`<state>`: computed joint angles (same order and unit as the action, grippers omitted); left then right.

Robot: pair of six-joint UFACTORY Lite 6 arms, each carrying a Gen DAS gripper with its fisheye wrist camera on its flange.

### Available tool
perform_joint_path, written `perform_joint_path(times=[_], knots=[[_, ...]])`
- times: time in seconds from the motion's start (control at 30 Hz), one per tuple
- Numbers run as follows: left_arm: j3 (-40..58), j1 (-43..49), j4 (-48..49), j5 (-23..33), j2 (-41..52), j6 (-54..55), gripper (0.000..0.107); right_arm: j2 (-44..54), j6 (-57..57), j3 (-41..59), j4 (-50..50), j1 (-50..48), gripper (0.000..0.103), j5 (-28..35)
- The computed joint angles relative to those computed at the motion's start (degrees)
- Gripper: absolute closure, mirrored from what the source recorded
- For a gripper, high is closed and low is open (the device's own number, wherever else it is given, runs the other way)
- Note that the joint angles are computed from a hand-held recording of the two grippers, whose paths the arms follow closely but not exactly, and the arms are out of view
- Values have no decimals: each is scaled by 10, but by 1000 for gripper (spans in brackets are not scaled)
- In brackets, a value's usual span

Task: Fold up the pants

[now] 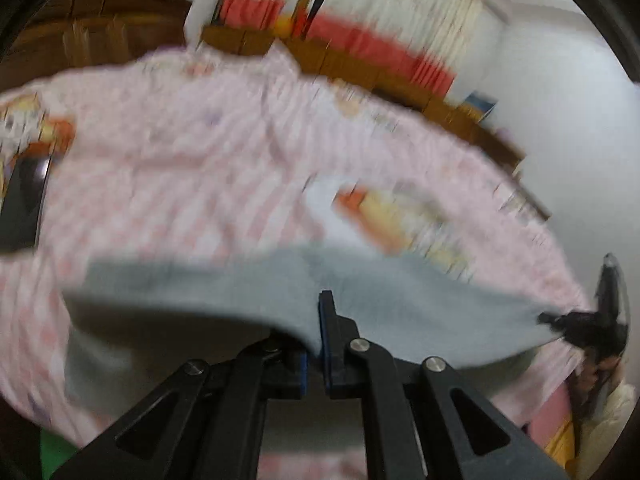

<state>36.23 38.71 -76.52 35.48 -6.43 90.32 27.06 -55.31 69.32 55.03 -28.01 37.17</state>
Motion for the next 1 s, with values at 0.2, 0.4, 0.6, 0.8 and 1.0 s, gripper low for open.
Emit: perform_joint_path(times=[0.2, 0.4, 0.6, 0.8, 1.0], knots=[[-68, 9, -85, -59, 107, 122, 102, 33, -108, -26, 74, -30, 92, -1], [-84, 6, -85, -74, 78, 136, 100, -14, -135, -69, 60, -22, 88, -40], [-100, -4, -93, -98, 55, 140, 87, -25, -170, -85, 57, -50, 79, -12], [-112, 19, -49, -87, 27, 113, 67, -80, -199, -131, 72, -97, 56, -21], [-122, 69, 25, -53, -27, 64, 59, -173, -198, -177, 58, -86, 56, -31]])
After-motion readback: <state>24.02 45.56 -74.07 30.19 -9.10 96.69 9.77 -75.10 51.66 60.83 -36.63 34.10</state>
